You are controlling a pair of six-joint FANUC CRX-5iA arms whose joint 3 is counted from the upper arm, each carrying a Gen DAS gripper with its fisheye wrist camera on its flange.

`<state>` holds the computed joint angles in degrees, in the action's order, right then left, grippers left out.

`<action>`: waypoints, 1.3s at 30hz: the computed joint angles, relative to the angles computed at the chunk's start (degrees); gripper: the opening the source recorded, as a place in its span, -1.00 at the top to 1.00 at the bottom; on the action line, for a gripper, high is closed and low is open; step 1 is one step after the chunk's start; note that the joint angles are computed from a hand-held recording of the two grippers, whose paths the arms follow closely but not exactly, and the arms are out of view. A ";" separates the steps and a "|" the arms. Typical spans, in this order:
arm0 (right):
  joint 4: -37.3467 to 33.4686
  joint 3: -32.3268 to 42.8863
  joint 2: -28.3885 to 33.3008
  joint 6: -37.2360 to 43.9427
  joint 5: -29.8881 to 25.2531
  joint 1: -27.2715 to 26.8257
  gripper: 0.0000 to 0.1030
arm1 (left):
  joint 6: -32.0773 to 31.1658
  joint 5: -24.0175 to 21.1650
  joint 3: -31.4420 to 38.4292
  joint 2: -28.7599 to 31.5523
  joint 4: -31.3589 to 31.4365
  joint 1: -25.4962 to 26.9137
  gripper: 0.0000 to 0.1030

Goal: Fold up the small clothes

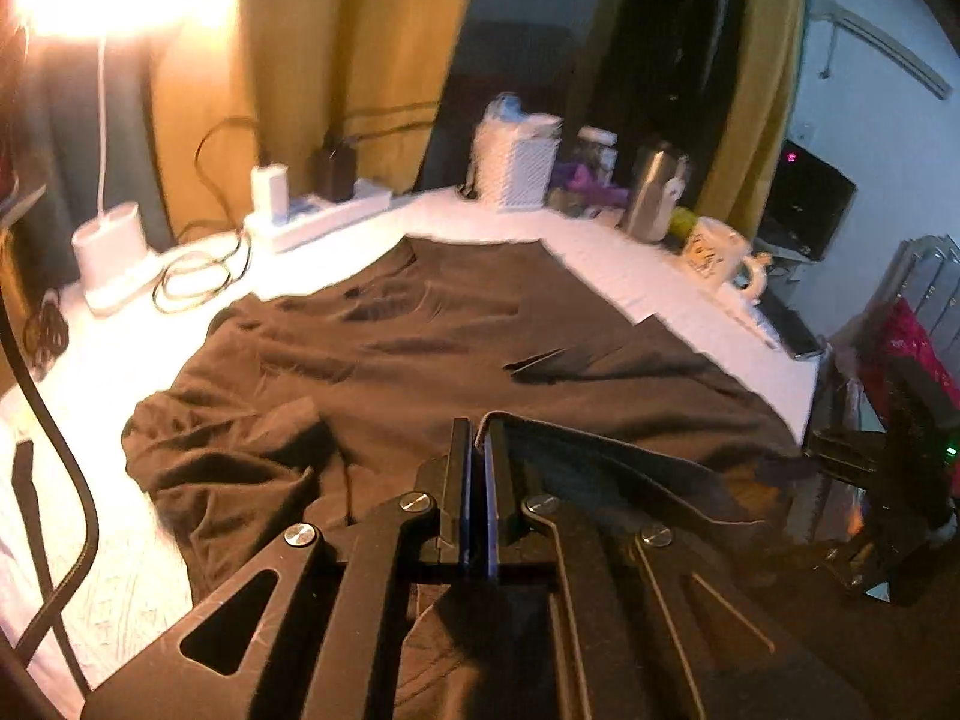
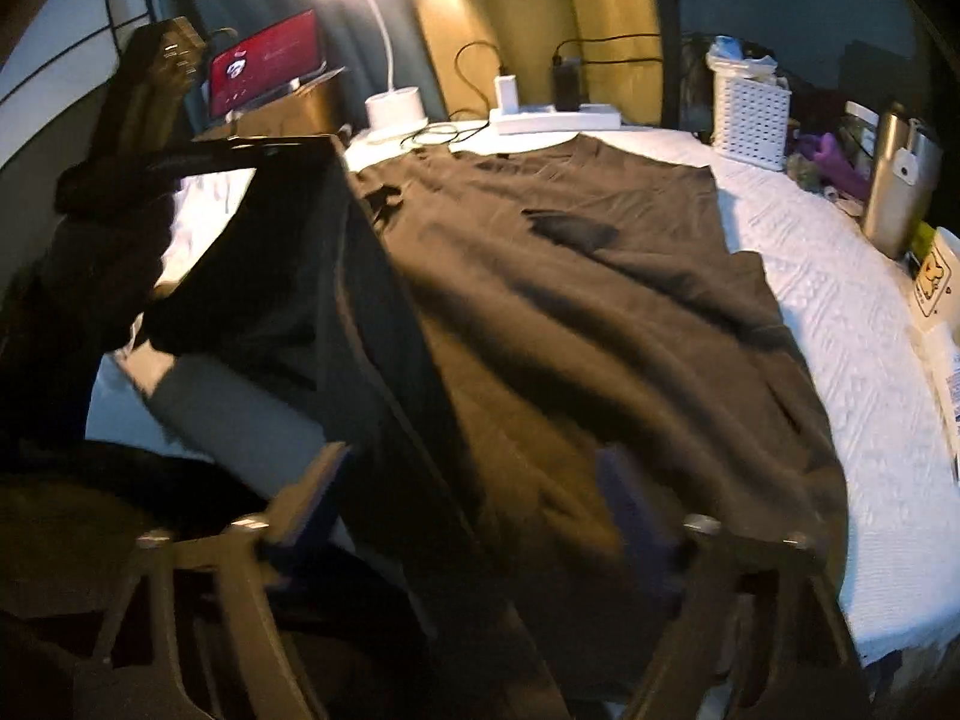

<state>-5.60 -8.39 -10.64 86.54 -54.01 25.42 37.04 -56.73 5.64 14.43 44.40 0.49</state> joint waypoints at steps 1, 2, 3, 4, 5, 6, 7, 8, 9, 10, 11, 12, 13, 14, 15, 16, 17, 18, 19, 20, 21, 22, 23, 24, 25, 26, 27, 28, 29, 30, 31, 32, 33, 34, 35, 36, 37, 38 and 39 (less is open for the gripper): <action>-0.37 -0.34 -0.55 0.26 -0.16 -0.06 -0.17 | 0.36 -0.25 0.04 0.18 -0.29 0.19 0.96; -0.90 -0.35 -0.75 0.76 -0.39 -0.28 -0.14 | 0.70 -0.42 0.08 0.35 -0.50 0.34 0.96; -1.44 -0.52 -1.15 1.38 -0.73 -0.45 -0.12 | 0.90 -0.50 0.00 0.38 -0.67 0.46 0.96; -1.99 -0.57 -1.49 2.08 -1.39 -0.68 -0.10 | 0.85 -0.52 -0.09 0.40 -0.76 0.56 0.96; -2.20 -0.58 -1.61 2.59 -2.00 -0.84 -0.02 | 0.79 -0.57 -0.13 0.37 -0.82 0.61 0.96; -2.61 -0.80 -1.90 3.00 -2.59 -1.04 0.02 | 0.88 -0.60 -0.14 0.39 -0.94 0.69 0.96; -3.29 -0.78 -1.93 3.62 -3.01 -1.51 0.05 | 0.97 -0.62 -0.16 0.38 -1.07 0.75 0.96; -3.85 -0.88 -1.92 4.12 -3.56 -1.74 0.16 | 0.81 -0.58 -0.25 0.33 -1.06 0.77 0.96; -3.51 -1.05 -1.84 3.92 -3.64 -1.53 0.21 | 0.80 -0.57 -0.26 0.31 -1.15 0.76 0.96; -2.71 -1.63 -2.13 3.40 -3.27 -1.11 0.22 | 0.85 -0.62 -0.22 0.29 -1.29 0.79 0.96; -2.49 -1.98 -2.50 3.11 -2.93 -1.07 0.22 | 0.79 -0.57 -0.39 0.09 -1.48 0.83 0.96; -2.09 -2.39 -3.25 2.61 -2.39 -1.06 0.22 | 0.94 -0.62 -0.21 0.15 -1.70 0.81 0.96; -1.88 -2.53 -3.65 2.66 -2.21 -1.18 0.22 | 1.02 -0.70 -0.09 0.21 -1.87 0.84 0.96; -1.59 -2.53 -3.97 2.72 -2.22 -1.24 0.22 | 1.00 -0.79 -0.14 0.16 -2.01 0.94 0.96; -1.34 -2.48 -4.28 2.85 -2.31 -1.35 0.22 | 1.15 -0.88 -0.01 0.27 -2.16 0.99 0.96; -1.37 -2.39 -4.58 2.94 -2.65 -1.53 0.22 | 1.27 -0.97 0.03 0.31 -2.32 1.06 0.96; -1.80 -2.11 -4.60 3.26 -3.11 -1.78 0.22 | 1.42 -0.99 0.03 0.34 -2.46 1.12 0.96; -2.58 -1.77 -4.64 3.91 -3.72 -2.06 0.22 | 1.47 -0.98 -0.06 0.32 -2.43 1.17 0.96; -3.69 -1.39 -4.56 4.95 -4.51 -2.34 0.22 | 1.46 -0.98 -0.15 0.27 -2.38 1.20 0.95; -3.99 -1.31 -4.46 5.38 -4.99 -2.24 0.22 | 1.35 -0.93 -0.18 0.25 -2.35 1.21 0.95; -3.52 -1.64 -4.43 5.13 -5.18 -1.75 0.22 | 1.28 -0.88 -0.23 0.21 -2.31 1.24 0.95; -2.17 -2.28 -4.31 3.90 -5.42 -1.07 0.22 | 1.21 -0.82 -0.25 0.21 -2.24 1.23 0.95; -1.18 -2.83 -4.35 2.96 -5.46 -0.67 0.21 | 0.75 -0.60 -0.59 0.03 -1.95 1.32 0.95; 0.05 -3.50 -4.41 1.61 -5.76 -0.39 0.21 | 0.55 -0.52 -0.73 -0.10 -1.81 1.39 0.95; 0.82 -3.99 -4.47 0.43 -6.43 -0.63 0.21 | 0.39 -0.43 -0.88 -0.22 -1.69 1.48 0.95; 1.22 -4.35 -4.67 -0.34 -6.86 -0.82 0.21 | 0.29 -0.47 -0.97 -0.28 -1.62 1.62 0.95; 1.03 -4.48 -4.87 -0.50 -7.71 -1.34 0.21 | 0.27 -0.53 -1.02 -0.34 -1.66 1.75 0.95; 0.62 -4.31 -4.75 -0.27 -8.45 -1.64 0.21 | 0.17 -0.55 -1.14 -0.40 -1.71 1.85 0.95; 0.46 -4.19 -4.52 -0.04 -9.31 -1.69 0.21 | 0.21 -0.58 -1.23 -0.54 -1.79 1.88 0.95; 0.60 -4.46 -4.57 0.10 -9.40 -1.61 0.21 | -0.01 -0.51 -1.48 -0.70 -1.71 1.92 0.95; 0.19 -4.63 -4.35 0.30 -9.31 -1.73 0.21 | -0.36 -0.38 -1.84 -1.02 -1.43 1.93 0.95; -0.24 -4.83 -4.28 0.38 -9.12 -2.01 0.21 | -1.01 -0.22 -2.33 -1.33 -0.83 2.01 0.96; -0.81 -4.84 -3.94 0.44 -9.05 -2.37 0.21 | -1.64 -0.10 -2.84 -1.70 -0.17 2.12 0.96; -1.39 -4.64 -3.57 0.99 -9.51 -2.54 0.21 | -1.60 0.08 -3.10 -2.07 -0.05 2.08 0.96; -2.29 -4.45 -3.58 2.20 -9.88 -2.71 0.22 | -2.00 0.19 -3.47 -2.45 0.28 2.22 0.95; -3.05 -4.29 -3.74 2.93 -10.13 -2.88 0.22 | -2.16 0.24 -3.74 -2.76 0.47 2.30 0.95; -4.54 -3.97 -3.88 4.13 -10.34 -3.51 0.26 | -2.33 0.33 -3.99 -3.04 0.59 2.36 0.95; -4.83 -3.95 -3.97 4.20 -10.24 -3.62 0.64 | -2.69 0.38 -4.25 -3.35 0.69 2.42 0.95; -4.78 -4.07 -4.22 3.79 -9.98 -3.80 0.77 | -2.78 0.49 -4.39 -3.61 0.68 2.38 0.95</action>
